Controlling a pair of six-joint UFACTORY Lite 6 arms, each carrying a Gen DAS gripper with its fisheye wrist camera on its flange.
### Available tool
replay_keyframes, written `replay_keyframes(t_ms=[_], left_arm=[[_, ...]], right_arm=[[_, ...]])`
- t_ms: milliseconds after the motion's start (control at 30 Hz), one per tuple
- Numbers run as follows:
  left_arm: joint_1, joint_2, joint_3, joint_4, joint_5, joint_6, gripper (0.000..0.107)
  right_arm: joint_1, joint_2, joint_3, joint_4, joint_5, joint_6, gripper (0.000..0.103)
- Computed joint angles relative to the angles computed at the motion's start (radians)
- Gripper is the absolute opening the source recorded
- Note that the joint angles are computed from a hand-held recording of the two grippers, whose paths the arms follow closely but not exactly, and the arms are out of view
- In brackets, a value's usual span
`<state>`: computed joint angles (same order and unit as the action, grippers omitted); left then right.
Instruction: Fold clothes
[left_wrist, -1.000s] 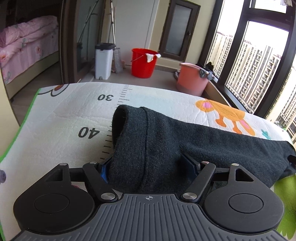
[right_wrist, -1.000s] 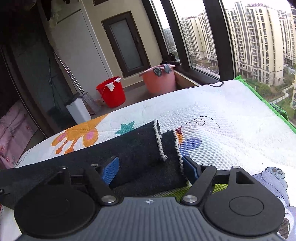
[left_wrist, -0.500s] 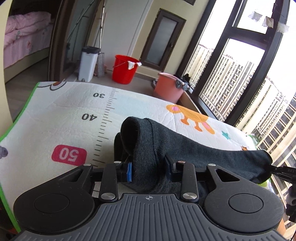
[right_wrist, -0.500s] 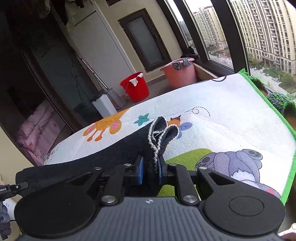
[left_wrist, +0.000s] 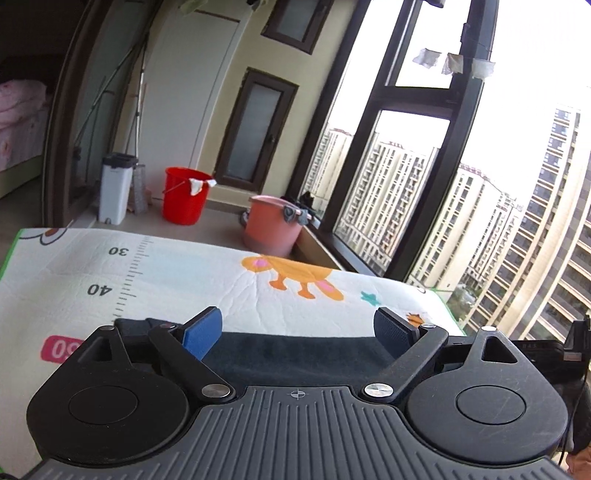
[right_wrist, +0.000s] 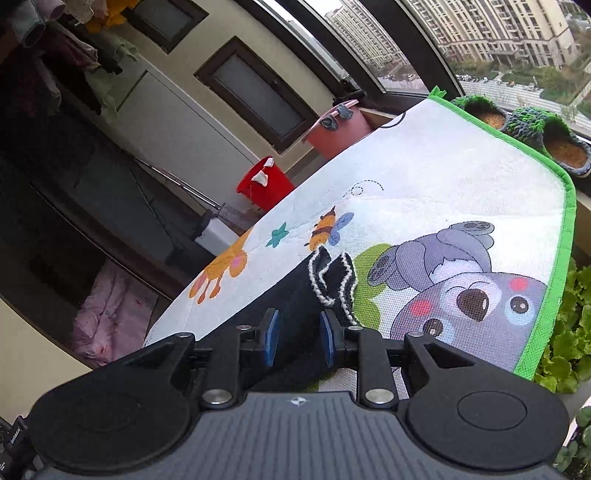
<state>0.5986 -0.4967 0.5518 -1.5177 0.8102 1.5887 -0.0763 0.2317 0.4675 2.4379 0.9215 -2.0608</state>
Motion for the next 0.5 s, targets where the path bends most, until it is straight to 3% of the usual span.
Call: replay_keyframes(t_ms=[100, 133, 167, 200, 233, 333, 500], left_arm=[[-0.146, 0.063, -0.074, -0.187, -0.063, 0.187, 0.094], [-0.189, 0.095, -0.097, -0.269, -0.086, 0.262, 0.094], [-0.229, 0.129, -0.119, -0.355, -0.109, 0.332, 0.095], [-0.248, 0.154, -0.133, -0.416, -0.111, 0.376, 0.095], [-0.245, 0.189, -0.151, -0.472, -0.077, 0.424, 0.095], [-0.228, 0.261, -0.186, -0.569, 0.01, 0.533, 0.097], [-0.154, 0.313, -0.183, -0.547, 0.107, 0.535, 0.101]], right_arm=[[0.103, 0.087, 0.051, 0.175, 0.003, -0.07, 0.045], [0.127, 0.109, 0.071, 0.208, 0.0, -0.086, 0.044], [0.151, 0.128, 0.091, 0.241, -0.006, -0.106, 0.04], [0.179, 0.128, 0.106, 0.28, -0.025, -0.149, 0.017], [0.204, 0.109, 0.104, 0.319, -0.036, -0.195, 0.008], [0.233, -0.017, 0.021, 0.388, 0.019, -0.3, 0.008], [0.244, -0.292, -0.166, 0.438, 0.013, -0.36, 0.008]])
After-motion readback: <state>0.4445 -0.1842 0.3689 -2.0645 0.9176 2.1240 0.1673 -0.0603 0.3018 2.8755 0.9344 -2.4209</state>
